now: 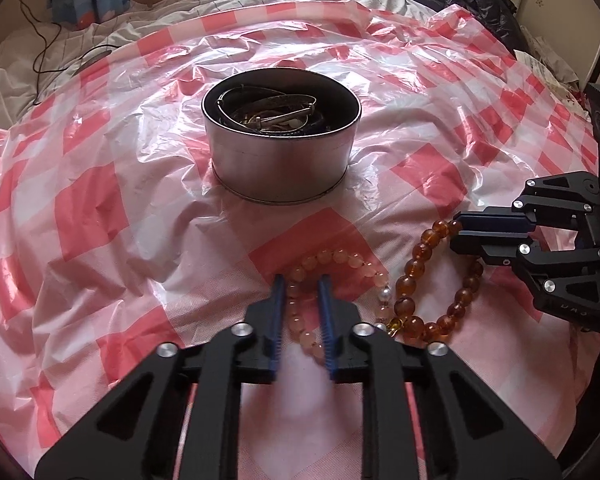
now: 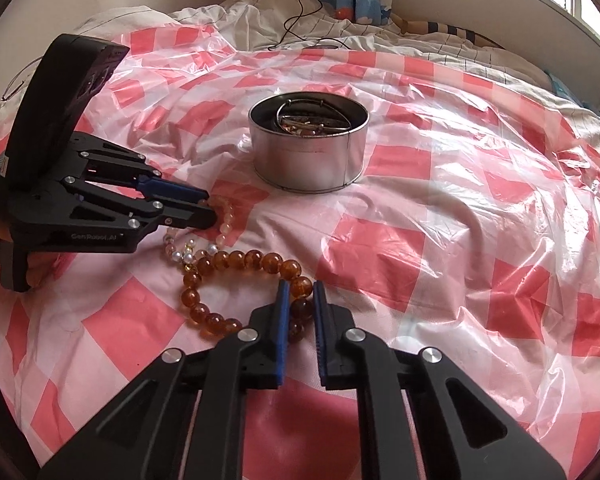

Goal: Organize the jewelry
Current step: 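Grasp the pale pink bead bracelet with the left gripper while the right grasps the amber bracelet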

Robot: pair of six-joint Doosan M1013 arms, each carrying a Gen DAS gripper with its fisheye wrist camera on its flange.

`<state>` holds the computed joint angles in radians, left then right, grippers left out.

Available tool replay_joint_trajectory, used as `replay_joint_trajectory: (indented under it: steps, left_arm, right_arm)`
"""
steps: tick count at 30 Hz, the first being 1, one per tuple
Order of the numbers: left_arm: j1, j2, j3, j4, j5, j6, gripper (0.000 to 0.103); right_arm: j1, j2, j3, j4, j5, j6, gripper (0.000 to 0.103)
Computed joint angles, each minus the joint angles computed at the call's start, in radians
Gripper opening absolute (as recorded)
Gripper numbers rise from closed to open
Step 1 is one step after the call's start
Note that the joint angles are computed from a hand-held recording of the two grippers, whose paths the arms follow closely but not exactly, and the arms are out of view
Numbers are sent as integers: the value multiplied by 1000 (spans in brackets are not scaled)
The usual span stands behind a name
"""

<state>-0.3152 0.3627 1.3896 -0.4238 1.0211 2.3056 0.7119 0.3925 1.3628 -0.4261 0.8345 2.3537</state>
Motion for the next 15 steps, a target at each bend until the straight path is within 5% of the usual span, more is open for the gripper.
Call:
replay_joint_trajectory:
  steps: [6,15]
  left_arm:
    - [6,-14,10,-34,-39,17,7]
    - [6,-21,13,-37,-67,13,7]
  right_arm:
    - [-25,-48,63,38,-159,85,12]
    - [-85,-115,176,339,-488,10,12]
